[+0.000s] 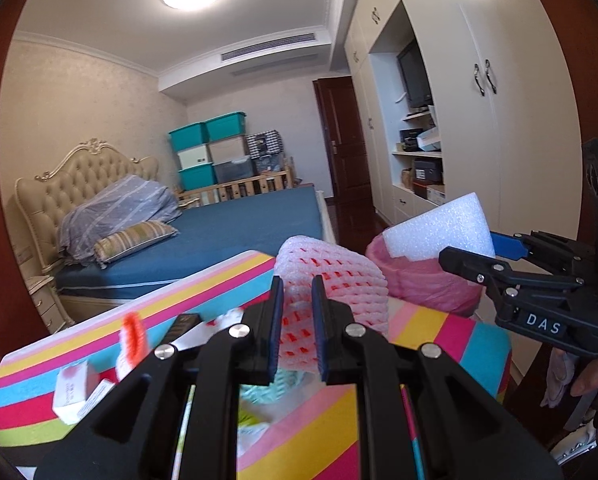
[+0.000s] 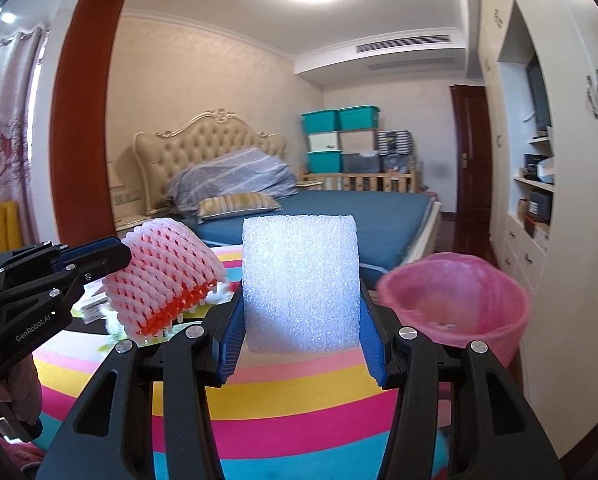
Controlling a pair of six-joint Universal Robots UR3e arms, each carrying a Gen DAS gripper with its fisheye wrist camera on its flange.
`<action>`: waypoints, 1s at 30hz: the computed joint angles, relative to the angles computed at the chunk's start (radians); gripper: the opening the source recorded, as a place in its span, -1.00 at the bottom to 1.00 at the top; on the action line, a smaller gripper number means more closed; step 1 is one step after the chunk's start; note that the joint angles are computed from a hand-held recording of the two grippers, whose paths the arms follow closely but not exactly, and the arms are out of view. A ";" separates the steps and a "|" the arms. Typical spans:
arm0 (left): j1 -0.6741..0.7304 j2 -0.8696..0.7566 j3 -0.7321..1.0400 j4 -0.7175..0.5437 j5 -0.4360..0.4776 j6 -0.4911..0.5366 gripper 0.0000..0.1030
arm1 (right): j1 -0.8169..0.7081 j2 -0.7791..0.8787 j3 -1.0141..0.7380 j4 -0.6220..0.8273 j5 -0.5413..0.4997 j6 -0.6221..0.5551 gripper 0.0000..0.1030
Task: Collect trash
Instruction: 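Carry the fruit net and foam block over the pink wastebasket, then open both tools to drop the fruit net and foam block into the basket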
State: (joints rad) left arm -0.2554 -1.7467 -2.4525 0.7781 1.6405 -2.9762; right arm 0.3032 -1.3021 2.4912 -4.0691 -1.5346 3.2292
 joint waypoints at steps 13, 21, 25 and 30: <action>-0.184 -0.325 0.693 -0.447 0.040 -0.068 -0.73 | -0.412 -0.063 0.046 0.041 0.215 -0.100 -0.06; -0.211 -0.579 1.187 -0.748 0.022 -0.148 -0.73 | -0.599 0.015 -0.049 0.133 0.340 -0.139 -0.06; -0.230 -0.726 1.460 -0.886 0.044 -0.156 -0.72 | -0.625 0.069 -0.082 0.136 0.362 -0.137 -0.06; -0.224 -0.849 1.668 -0.987 0.007 -0.164 -0.62 | -0.640 0.140 -0.124 0.112 0.383 -0.134 0.00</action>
State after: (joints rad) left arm -0.4795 -2.5959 -0.7846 -0.2090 1.6477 -3.1399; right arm -0.3369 -1.1620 2.3674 -3.9567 -1.1515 3.0947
